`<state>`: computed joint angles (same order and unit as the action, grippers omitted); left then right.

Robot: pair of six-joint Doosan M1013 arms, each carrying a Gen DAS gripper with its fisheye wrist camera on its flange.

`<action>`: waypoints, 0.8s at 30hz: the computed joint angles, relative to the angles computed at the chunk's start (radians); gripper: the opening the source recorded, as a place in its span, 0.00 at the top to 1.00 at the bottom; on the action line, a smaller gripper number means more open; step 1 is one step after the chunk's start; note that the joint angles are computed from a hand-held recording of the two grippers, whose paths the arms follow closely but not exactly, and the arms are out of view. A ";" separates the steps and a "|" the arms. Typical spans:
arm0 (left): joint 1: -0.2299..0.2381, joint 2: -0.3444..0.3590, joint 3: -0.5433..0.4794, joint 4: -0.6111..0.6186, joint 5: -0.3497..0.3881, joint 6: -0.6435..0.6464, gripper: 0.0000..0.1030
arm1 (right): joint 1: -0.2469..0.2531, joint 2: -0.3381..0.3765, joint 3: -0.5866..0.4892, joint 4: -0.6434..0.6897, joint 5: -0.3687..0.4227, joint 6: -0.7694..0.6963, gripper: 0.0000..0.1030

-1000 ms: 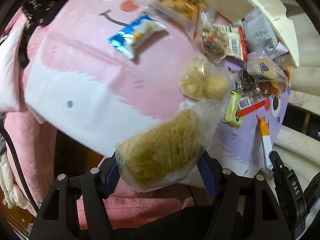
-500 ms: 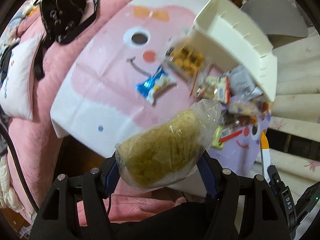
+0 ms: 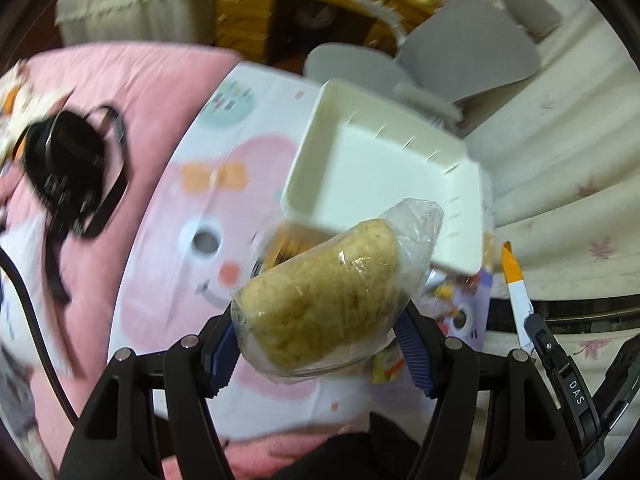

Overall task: Organize snacks
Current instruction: 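Lift and carry both held snacks over the white tray, then open both tools to drop the snacks into the white tray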

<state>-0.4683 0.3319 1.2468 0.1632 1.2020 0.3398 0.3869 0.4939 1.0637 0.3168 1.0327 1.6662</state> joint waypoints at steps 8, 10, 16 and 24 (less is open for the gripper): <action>0.060 0.032 0.014 -0.024 -0.182 0.125 0.34 | 0.031 0.071 -0.078 -0.027 -0.070 -0.054 0.70; 0.072 0.042 0.017 -0.014 -0.220 0.158 0.34 | 0.041 0.093 -0.101 -0.043 -0.073 -0.067 0.70; 0.083 0.066 0.026 0.069 -0.341 0.217 0.34 | 0.054 0.156 -0.172 -0.046 -0.019 -0.107 0.70; 0.076 0.114 -0.036 0.079 -0.272 0.262 0.20 | 0.052 0.192 -0.220 -0.086 0.023 -0.031 0.47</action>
